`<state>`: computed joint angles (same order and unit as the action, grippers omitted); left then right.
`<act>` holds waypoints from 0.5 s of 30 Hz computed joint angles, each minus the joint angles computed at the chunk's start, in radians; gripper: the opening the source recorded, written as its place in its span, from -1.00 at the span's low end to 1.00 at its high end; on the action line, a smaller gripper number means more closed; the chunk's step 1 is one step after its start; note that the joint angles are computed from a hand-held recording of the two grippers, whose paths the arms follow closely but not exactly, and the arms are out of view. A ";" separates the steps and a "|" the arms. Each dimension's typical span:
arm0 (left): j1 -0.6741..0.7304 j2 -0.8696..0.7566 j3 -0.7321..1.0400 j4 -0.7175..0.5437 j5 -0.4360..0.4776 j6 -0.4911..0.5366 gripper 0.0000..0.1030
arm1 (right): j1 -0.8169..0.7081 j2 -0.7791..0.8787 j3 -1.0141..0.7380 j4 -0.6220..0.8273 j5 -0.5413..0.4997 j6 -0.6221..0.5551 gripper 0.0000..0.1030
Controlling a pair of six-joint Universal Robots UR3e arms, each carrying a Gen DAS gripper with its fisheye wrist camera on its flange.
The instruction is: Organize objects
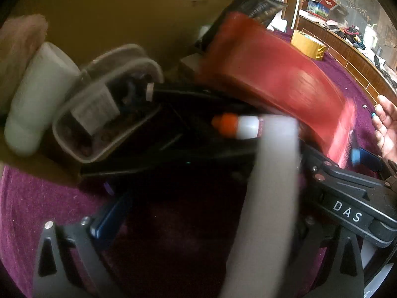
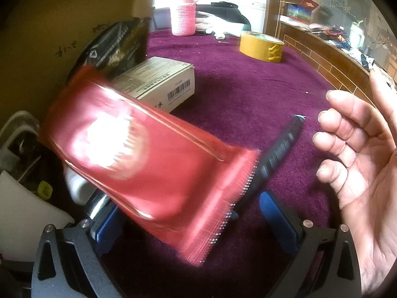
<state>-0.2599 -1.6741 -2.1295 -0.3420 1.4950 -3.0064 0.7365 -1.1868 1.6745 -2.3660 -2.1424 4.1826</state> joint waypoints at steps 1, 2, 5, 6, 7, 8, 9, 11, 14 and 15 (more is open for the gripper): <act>0.000 -0.002 0.001 0.001 0.001 0.000 1.00 | 0.000 0.000 0.000 0.000 0.000 0.000 1.00; 0.004 0.001 0.004 -0.006 -0.001 0.003 1.00 | 0.000 0.000 0.000 0.000 0.000 0.000 1.00; 0.022 -0.005 0.012 -0.009 -0.012 0.018 1.00 | -0.002 0.000 -0.001 -0.001 0.001 -0.002 1.00; 0.022 -0.009 0.015 -0.008 -0.012 0.018 1.00 | -0.002 0.000 -0.001 -0.001 0.001 -0.002 1.00; 0.022 -0.009 0.015 -0.009 -0.012 0.018 1.00 | -0.002 0.000 -0.001 -0.001 0.001 -0.002 1.00; 0.024 -0.010 0.017 -0.009 -0.013 0.020 1.00 | -0.002 0.000 0.000 -0.001 0.000 -0.002 1.00; 0.024 -0.011 0.018 -0.009 -0.013 0.020 1.00 | -0.002 -0.001 0.000 -0.001 0.001 -0.002 1.00; 0.024 -0.011 0.017 -0.008 -0.013 0.020 1.00 | -0.001 -0.001 0.001 -0.001 0.000 -0.002 1.00; 0.024 -0.011 0.017 -0.008 -0.013 0.020 1.00 | -0.001 -0.003 0.001 0.000 0.000 -0.002 1.00; 0.024 -0.011 0.017 -0.008 -0.013 0.020 1.00 | -0.001 -0.002 0.002 -0.001 0.000 -0.001 1.00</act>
<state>-0.2361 -1.6853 -2.1122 -0.3504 1.4823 -2.9868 0.7357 -1.1893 1.6768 -2.3669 -2.1423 4.1815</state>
